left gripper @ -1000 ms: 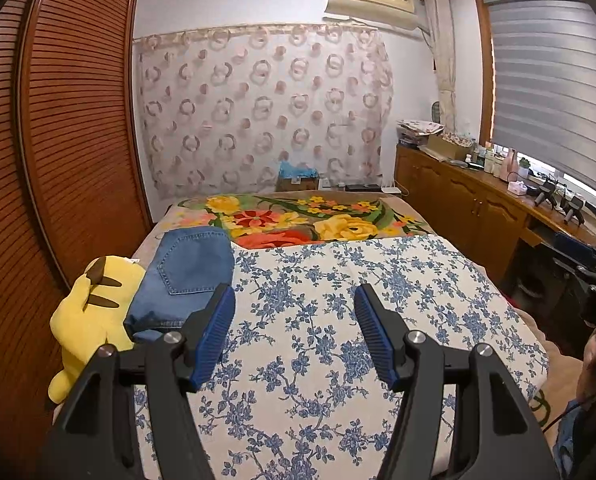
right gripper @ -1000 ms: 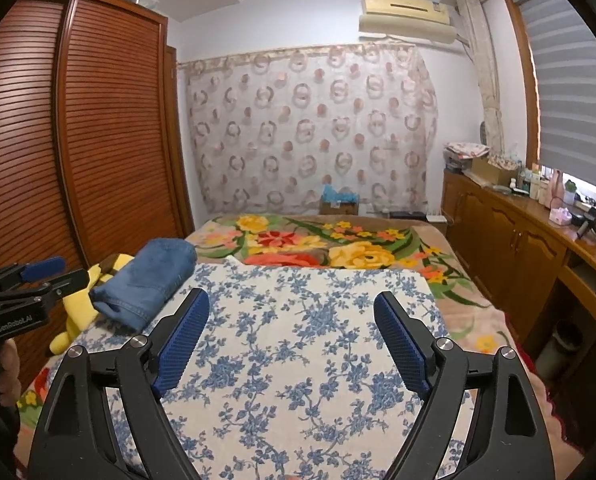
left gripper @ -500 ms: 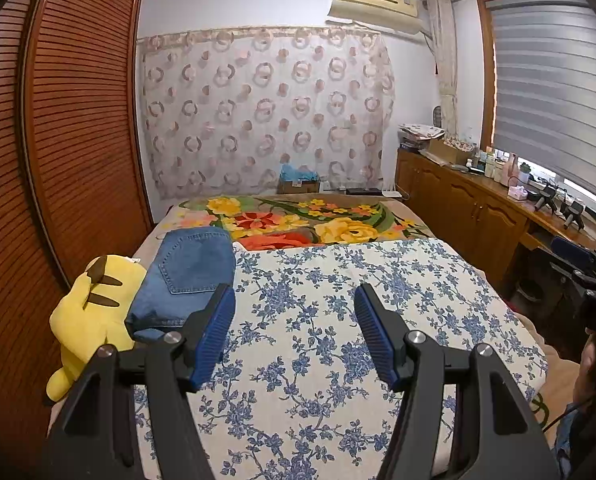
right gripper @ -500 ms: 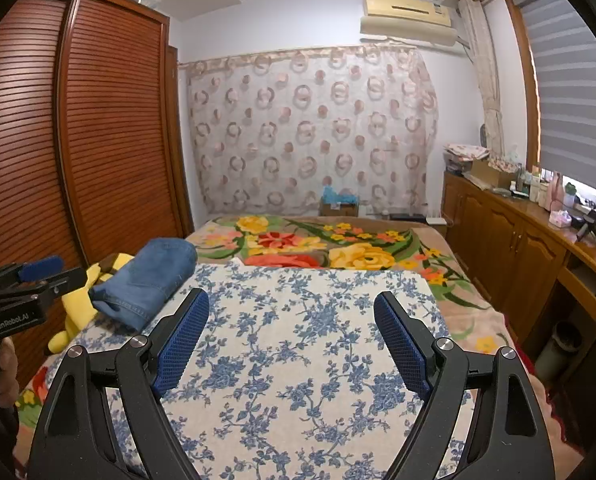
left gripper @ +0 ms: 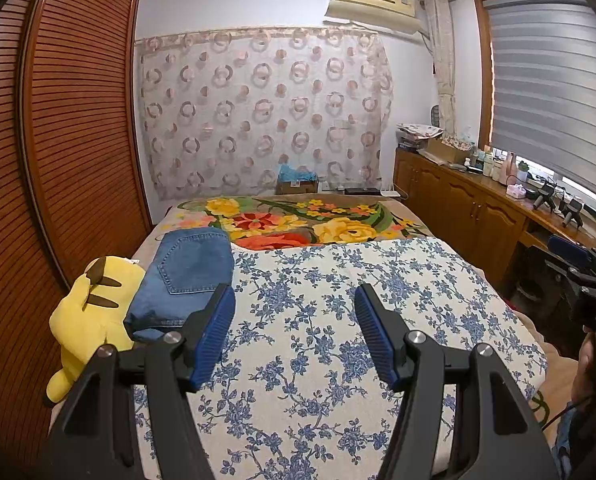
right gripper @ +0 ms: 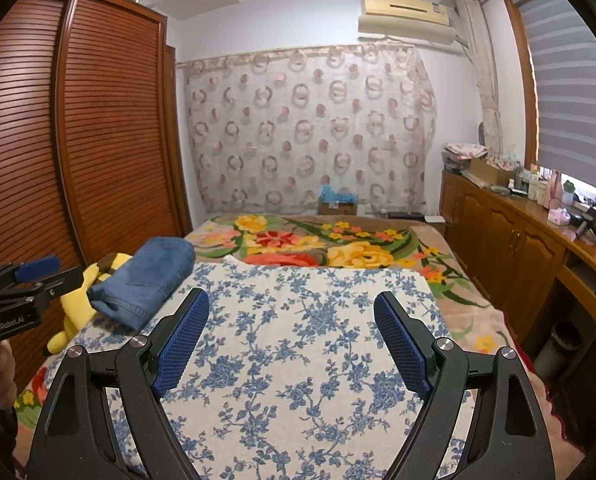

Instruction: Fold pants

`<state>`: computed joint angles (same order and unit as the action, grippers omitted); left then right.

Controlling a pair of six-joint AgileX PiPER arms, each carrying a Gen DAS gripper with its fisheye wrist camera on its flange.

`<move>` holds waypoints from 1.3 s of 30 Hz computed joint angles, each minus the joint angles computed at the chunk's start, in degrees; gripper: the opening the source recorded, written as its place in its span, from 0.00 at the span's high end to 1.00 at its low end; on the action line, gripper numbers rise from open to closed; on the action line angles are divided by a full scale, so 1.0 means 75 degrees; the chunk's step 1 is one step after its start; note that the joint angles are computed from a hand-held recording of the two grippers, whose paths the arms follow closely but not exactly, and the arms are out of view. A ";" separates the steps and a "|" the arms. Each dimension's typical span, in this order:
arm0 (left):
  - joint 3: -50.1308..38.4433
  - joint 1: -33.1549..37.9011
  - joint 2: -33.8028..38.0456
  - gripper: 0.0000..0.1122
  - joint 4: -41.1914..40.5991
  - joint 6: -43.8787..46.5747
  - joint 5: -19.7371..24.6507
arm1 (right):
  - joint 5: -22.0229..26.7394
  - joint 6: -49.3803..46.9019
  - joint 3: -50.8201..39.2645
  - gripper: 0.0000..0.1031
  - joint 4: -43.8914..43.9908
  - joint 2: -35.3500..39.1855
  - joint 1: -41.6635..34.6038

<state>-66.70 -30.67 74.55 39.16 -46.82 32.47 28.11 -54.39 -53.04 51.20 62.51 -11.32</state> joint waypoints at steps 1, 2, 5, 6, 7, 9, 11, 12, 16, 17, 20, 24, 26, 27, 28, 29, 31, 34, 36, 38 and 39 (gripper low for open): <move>0.0000 0.0000 0.0000 0.45 0.0000 0.0000 0.0000 | -0.0012 0.0013 -0.0013 0.16 -0.0020 0.0010 0.0008; 0.0006 0.0000 -0.0003 0.45 0.0004 -0.0005 -0.0005 | 0.0024 -0.0018 -0.0024 0.16 0.0008 0.0019 -0.0011; 0.0015 0.0005 -0.0013 0.45 -0.0038 0.0023 -0.0033 | 0.0029 -0.0052 0.0000 0.16 0.0038 0.0005 -0.0030; -0.0018 -0.0012 0.0012 0.45 -0.0033 0.0009 -0.0008 | 0.0037 -0.0085 0.0015 0.16 0.0068 -0.0008 -0.0047; -0.0015 -0.0013 0.0010 0.45 -0.0017 -0.0002 -0.0001 | 0.0051 -0.0091 -0.0004 0.16 0.0074 0.0009 -0.0048; -0.0026 -0.0065 0.0018 0.45 0.0024 -0.0061 0.0020 | 0.0032 -0.0093 0.0006 0.16 0.0066 0.0006 -0.0055; -0.0040 -0.0082 0.0029 0.45 0.0069 -0.0097 0.0052 | 0.0062 -0.0124 0.0001 0.16 0.0109 0.0013 -0.0081; -0.0069 -0.0163 0.0052 0.45 0.0179 -0.0215 0.0110 | 0.0079 -0.0150 0.0001 0.16 0.0132 0.0015 -0.0095; -0.0085 -0.0258 0.0062 0.45 0.0295 -0.0346 0.0175 | 0.0045 -0.0116 0.0006 0.16 0.0080 0.0009 -0.0076; -0.0077 -0.0237 0.0057 0.45 0.0263 -0.0316 0.0154 | 0.0060 -0.0152 0.0002 0.16 0.0122 0.0013 -0.0087; -0.0076 -0.0220 0.0058 0.45 0.0253 -0.0293 0.0145 | 0.0070 -0.0123 -0.0001 0.16 0.0107 0.0011 -0.0084; -0.0113 -0.0293 0.0043 0.45 0.0290 -0.0328 0.0191 | 0.0077 -0.0173 0.0001 0.16 0.0148 0.0013 -0.0096; -0.0159 -0.0356 0.0057 0.45 0.0332 -0.0373 0.0256 | 0.0068 -0.0178 0.0009 0.16 0.0143 0.0009 -0.0094; -0.0123 -0.0333 0.0036 0.45 0.0315 -0.0360 0.0222 | 0.0065 -0.0154 0.0002 0.16 0.0126 0.0012 -0.0084; -0.0125 -0.0339 0.0040 0.45 0.0332 -0.0377 0.0237 | 0.0035 -0.0125 0.0011 0.16 0.0108 0.0005 -0.0068; -0.0122 -0.0345 0.0038 0.45 0.0345 -0.0394 0.0242 | 0.0006 -0.0107 0.0031 0.16 0.0102 -0.0011 -0.0053; -0.0114 -0.0343 0.0035 0.44 0.0349 -0.0395 0.0233 | 0.0043 -0.0164 0.0031 0.16 0.0164 -0.0007 -0.0096; -0.0101 -0.0335 0.0028 0.44 0.0338 -0.0386 0.0220 | 0.0023 -0.0250 0.0052 0.16 0.0231 -0.0013 -0.0120; -0.0100 -0.0338 0.0030 0.44 0.0348 -0.0394 0.0220 | 0.0018 -0.0257 0.0043 0.16 0.0248 -0.0008 -0.0139; -0.0116 -0.0375 0.0034 0.44 0.0375 -0.0432 0.0254 | 0.0030 -0.0298 0.0045 0.16 0.0284 -0.0005 -0.0157; -0.0089 -0.0334 0.0022 0.44 0.0350 -0.0395 0.0213 | 0.0031 -0.0305 0.0046 0.16 0.0287 -0.0003 -0.0165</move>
